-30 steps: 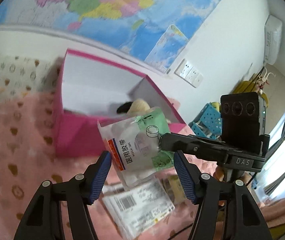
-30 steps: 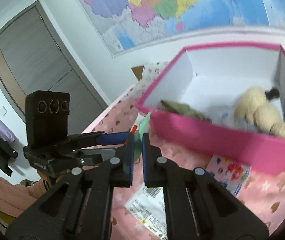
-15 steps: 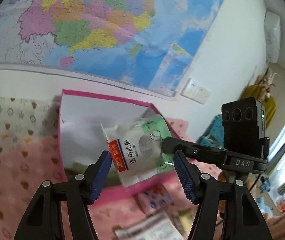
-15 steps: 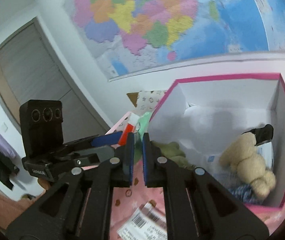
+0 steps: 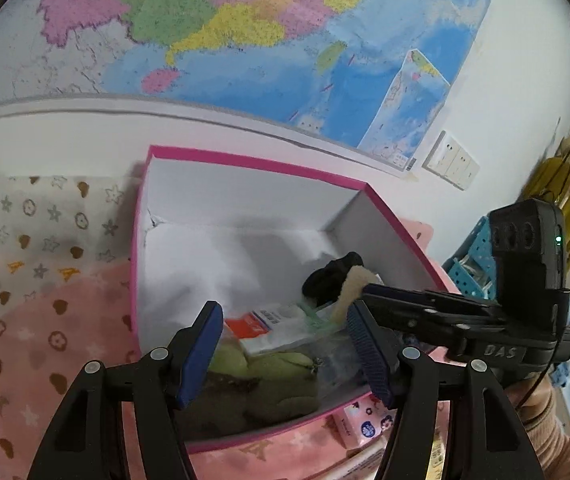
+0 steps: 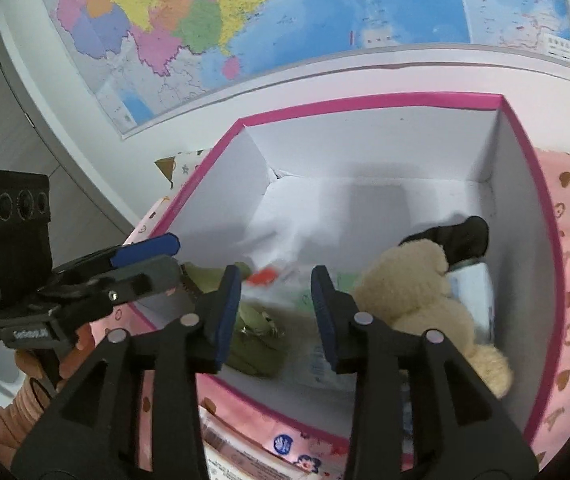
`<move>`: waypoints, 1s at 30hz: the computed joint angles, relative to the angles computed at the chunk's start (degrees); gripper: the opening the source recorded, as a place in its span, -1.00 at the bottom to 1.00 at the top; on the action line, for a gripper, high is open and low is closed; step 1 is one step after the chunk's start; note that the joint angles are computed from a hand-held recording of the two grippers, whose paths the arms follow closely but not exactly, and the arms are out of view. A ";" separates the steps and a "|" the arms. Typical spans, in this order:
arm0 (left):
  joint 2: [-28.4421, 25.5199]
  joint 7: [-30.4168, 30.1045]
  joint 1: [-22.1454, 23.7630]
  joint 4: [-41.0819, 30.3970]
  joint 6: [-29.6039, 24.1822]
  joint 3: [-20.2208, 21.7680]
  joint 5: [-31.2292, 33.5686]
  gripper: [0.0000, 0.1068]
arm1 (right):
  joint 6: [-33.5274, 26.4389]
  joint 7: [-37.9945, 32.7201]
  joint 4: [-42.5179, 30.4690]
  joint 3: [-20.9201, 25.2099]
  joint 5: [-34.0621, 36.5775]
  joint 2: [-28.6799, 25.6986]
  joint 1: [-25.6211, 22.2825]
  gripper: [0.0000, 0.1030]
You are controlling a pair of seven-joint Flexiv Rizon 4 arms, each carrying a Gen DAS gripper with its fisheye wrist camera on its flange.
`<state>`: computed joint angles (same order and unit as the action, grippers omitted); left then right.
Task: Organize soft objects
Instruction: 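Carry the packet over the magenta box and open the right gripper, then reach the right gripper to the pink floral tissue pack and grasp it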
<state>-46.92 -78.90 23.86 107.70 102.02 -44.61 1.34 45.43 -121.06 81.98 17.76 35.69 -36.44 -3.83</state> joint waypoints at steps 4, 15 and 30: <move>0.84 -0.15 1.70 2.60 2.56 -1.51 2.26 0.22 | -1.12 -4.12 1.64 1.48 3.29 2.60 -2.91 -0.24; 2.06 -2.03 5.60 8.65 6.21 -6.70 10.84 0.23 | -6.77 -13.22 6.73 -0.89 13.89 11.35 -6.29 -0.07; -0.80 -1.43 0.28 8.64 1.17 -3.55 7.00 0.23 | -7.26 -10.80 13.96 -6.65 11.91 12.61 -3.81 -0.07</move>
